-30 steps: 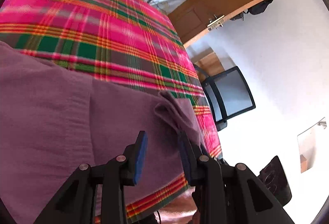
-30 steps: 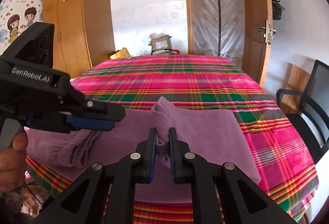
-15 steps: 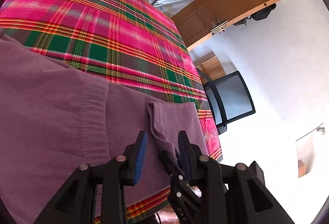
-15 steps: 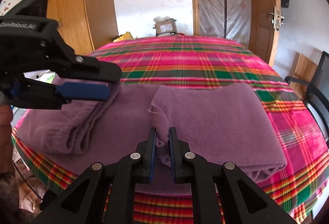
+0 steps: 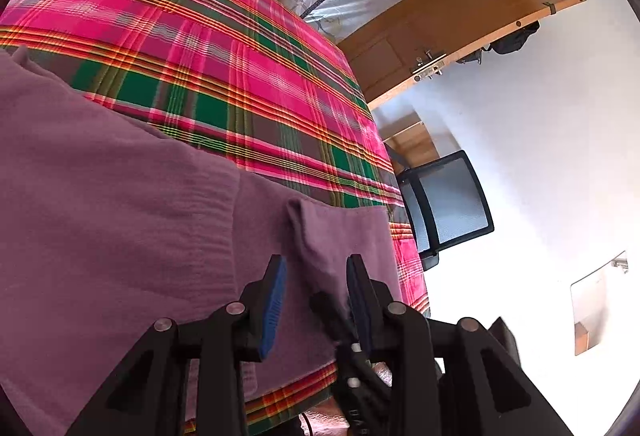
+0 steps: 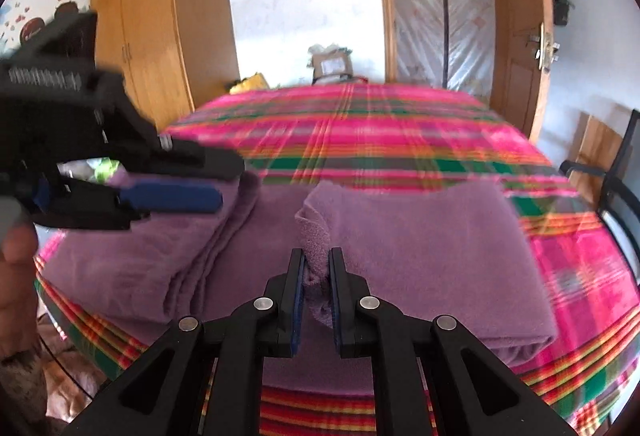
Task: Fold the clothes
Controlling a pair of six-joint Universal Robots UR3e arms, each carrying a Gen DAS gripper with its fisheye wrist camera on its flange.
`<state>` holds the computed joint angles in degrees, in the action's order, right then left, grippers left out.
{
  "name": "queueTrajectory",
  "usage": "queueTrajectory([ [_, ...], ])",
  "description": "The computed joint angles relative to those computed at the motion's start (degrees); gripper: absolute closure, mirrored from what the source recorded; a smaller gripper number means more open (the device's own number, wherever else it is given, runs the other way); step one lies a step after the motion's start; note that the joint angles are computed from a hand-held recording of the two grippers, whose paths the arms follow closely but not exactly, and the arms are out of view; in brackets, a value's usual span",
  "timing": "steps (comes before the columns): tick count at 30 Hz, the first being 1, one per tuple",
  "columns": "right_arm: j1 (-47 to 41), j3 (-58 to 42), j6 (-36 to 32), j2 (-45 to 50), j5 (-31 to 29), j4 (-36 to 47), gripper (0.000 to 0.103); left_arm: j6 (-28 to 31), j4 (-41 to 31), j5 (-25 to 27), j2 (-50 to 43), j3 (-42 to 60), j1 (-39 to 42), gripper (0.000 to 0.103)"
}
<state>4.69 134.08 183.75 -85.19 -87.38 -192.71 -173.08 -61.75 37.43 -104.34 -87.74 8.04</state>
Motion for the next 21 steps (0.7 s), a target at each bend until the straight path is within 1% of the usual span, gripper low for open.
queueTrajectory([
  [5, 0.59, -0.25, 1.11, 1.72, -0.63, 0.2, 0.091, 0.6, -1.01, 0.05, 0.25, -0.35, 1.1, 0.072],
  [7, 0.99, -0.82, 1.15, 1.67, -0.96, 1.21, 0.089, 0.98, -1.07, -0.18, 0.66, -0.77, 1.49, 0.072],
  [13, 1.89, -1.98, 1.83, 1.88, -1.24, 3.41, 0.087, 1.58, -1.8, -0.22, 1.46, -1.68, 3.05, 0.072],
  [18, 3.2, -1.71, 2.04, 1.67, -2.54, 2.95, 0.087, 2.54, -2.96, -0.57, 2.15, -2.47, 4.46, 0.072],
  [21, 4.57, -3.61, 1.74, 2.61, -4.44, 4.54, 0.086, 3.08, -3.43, -0.9, 2.92, -3.14, 5.59, 0.072],
])
